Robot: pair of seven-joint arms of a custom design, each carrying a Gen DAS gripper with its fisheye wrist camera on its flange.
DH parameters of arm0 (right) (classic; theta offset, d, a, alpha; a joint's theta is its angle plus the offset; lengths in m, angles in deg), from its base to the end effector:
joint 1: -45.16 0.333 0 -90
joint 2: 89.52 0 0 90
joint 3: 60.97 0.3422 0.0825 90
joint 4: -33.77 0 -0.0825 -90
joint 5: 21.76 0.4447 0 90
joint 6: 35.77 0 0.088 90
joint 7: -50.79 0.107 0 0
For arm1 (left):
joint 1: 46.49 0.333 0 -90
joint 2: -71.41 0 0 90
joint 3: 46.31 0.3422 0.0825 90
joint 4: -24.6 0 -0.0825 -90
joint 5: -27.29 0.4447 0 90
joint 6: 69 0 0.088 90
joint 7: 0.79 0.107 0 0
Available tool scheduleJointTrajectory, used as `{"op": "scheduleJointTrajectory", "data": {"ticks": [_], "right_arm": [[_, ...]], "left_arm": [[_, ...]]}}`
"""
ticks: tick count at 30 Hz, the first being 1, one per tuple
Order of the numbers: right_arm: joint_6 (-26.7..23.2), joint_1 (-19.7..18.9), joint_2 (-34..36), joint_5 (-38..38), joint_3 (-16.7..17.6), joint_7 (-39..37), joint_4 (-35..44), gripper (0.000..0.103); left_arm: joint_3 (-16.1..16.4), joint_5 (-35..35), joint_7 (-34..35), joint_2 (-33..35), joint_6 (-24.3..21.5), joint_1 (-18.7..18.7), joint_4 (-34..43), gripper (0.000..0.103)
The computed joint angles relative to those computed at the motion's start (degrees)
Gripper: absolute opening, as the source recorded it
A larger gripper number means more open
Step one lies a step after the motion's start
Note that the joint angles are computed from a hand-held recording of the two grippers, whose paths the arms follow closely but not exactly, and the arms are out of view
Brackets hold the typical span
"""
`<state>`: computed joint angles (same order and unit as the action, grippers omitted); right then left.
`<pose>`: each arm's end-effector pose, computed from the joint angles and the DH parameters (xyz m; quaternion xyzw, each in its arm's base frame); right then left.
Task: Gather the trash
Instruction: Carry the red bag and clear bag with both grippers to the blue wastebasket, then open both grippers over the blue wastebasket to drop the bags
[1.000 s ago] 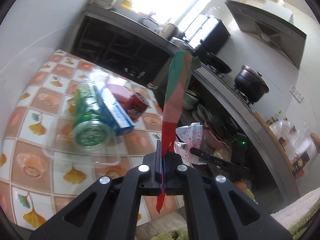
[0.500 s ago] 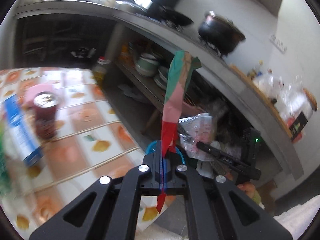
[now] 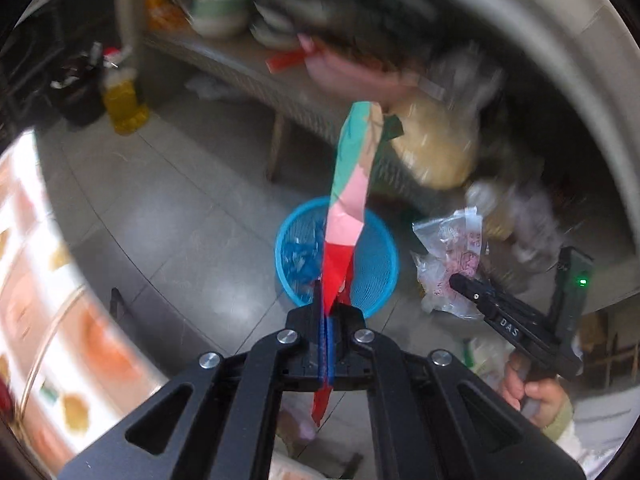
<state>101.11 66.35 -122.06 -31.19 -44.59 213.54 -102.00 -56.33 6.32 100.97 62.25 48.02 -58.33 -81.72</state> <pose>0.3664 0.3044 0.5926 -0.4749 0.8234 -0.0988 0.2945 0.5457 -0.2481 0.6412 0.5049 -0.8311 0.2327 0.0141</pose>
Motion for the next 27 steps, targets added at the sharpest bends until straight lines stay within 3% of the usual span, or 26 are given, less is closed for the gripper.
{"op": "scheduleJointTrajectory", "data": {"ticks": [8, 14, 16, 17, 18, 20, 22, 27], "right_arm": [[5.6, 0.9, 6.6, 8.3, -5.0, -1.3, -4.1, 0.006], [6.9, -0.1, 12.3, 9.8, -6.1, -2.0, -3.3, 0.012], [8.2, -0.1, 13.6, 10.2, -6.4, -2.3, -3.6, 0.015], [8.1, -0.1, 14.1, 10.6, -6.9, -3.0, -3.6, 0.020], [7.6, -0.1, 14.5, 10.7, -7.0, -3.3, -3.4, 0.029], [7.1, -0.3, 14.6, 10.1, -6.7, -3.1, -3.4, 0.036], [6.2, -0.4, 14.2, 9.1, -6.2, -2.8, -3.6, 0.038], [4.2, -0.5, 11.5, 7.0, -5.3, -0.5, -4.5, 0.038]], "left_arm": [[-4.1, 10.2, -6.9, 19.5, -5.9, -3.2, 13.8, 0.000], [-4.5, 14.1, -11.5, 27.0, -3.8, -5.4, 18.2, 0.001], [-4.6, 14.1, -12.3, 28.1, -3.4, -5.5, 18.8, 0.010], [-4.8, 13.3, -12.4, 29.0, -4.1, -5.3, 19.7, 0.022], [-4.9, 13.0, -12.9, 29.9, -5.2, -5.4, 20.8, 0.029], [-5.1, 12.0, -13.2, 29.7, -5.2, -5.0, 20.5, 0.040], [-5.5, 10.6, -11.8, 28.7, -4.5, -4.4, 19.5, 0.047], [-5.4, 8.9, -11.1, 25.6, -3.6, -3.7, 17.8, 0.049]]}}
